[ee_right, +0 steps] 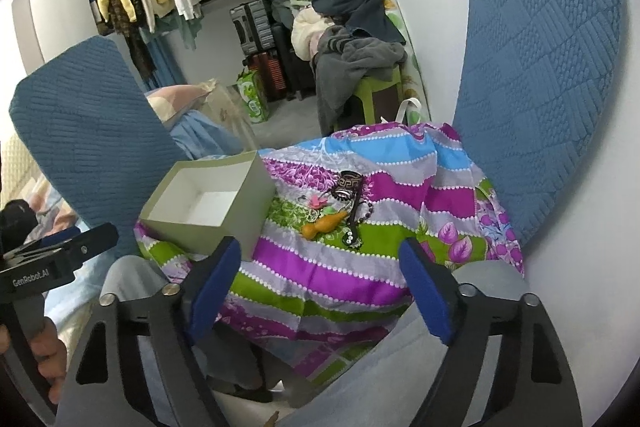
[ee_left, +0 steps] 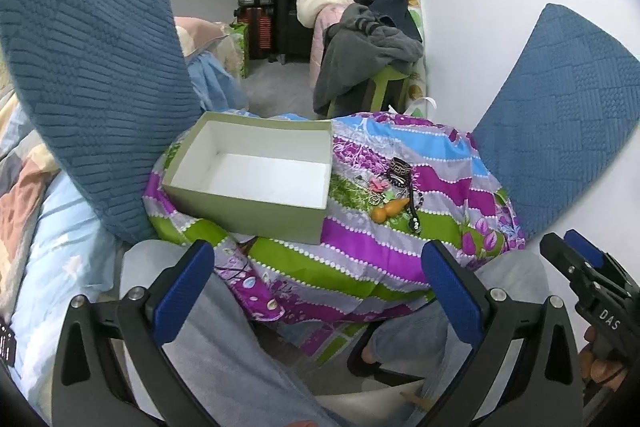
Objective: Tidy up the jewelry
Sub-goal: 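Lower the left gripper onto the orange gourd pendant while the right gripper reaches the black clip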
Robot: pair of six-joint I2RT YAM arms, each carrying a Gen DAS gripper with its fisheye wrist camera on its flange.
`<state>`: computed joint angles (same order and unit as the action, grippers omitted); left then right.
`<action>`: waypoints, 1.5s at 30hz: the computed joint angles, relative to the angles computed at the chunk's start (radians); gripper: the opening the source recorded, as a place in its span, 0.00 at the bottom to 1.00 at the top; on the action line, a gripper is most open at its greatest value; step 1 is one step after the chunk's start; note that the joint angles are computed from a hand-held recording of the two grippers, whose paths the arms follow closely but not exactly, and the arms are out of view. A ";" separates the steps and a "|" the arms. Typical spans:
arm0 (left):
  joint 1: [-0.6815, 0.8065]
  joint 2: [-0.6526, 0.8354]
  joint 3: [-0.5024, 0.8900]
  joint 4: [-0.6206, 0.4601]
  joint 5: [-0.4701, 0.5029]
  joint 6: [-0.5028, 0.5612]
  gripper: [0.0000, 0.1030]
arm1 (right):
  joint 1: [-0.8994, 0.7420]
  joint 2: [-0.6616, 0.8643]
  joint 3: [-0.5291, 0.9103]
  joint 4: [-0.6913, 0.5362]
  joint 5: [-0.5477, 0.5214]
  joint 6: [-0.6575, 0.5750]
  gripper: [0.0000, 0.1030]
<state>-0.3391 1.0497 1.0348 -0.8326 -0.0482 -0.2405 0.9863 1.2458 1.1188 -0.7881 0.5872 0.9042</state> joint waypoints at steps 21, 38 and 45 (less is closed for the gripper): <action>-0.081 0.522 0.110 0.289 0.239 0.069 0.73 | -0.370 0.191 -0.209 0.487 -0.328 -0.303 0.46; -0.078 1.036 0.428 0.283 0.306 0.164 0.53 | -0.626 0.618 -0.072 0.649 -0.728 -0.356 0.20; -0.075 1.169 0.542 0.238 0.310 0.184 0.48 | -0.647 0.767 0.062 0.584 -0.766 -0.432 0.20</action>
<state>-0.4145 2.2183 1.5768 -0.5945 0.2617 -0.0569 0.3396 2.0131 1.1806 -0.2036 -0.1790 0.4718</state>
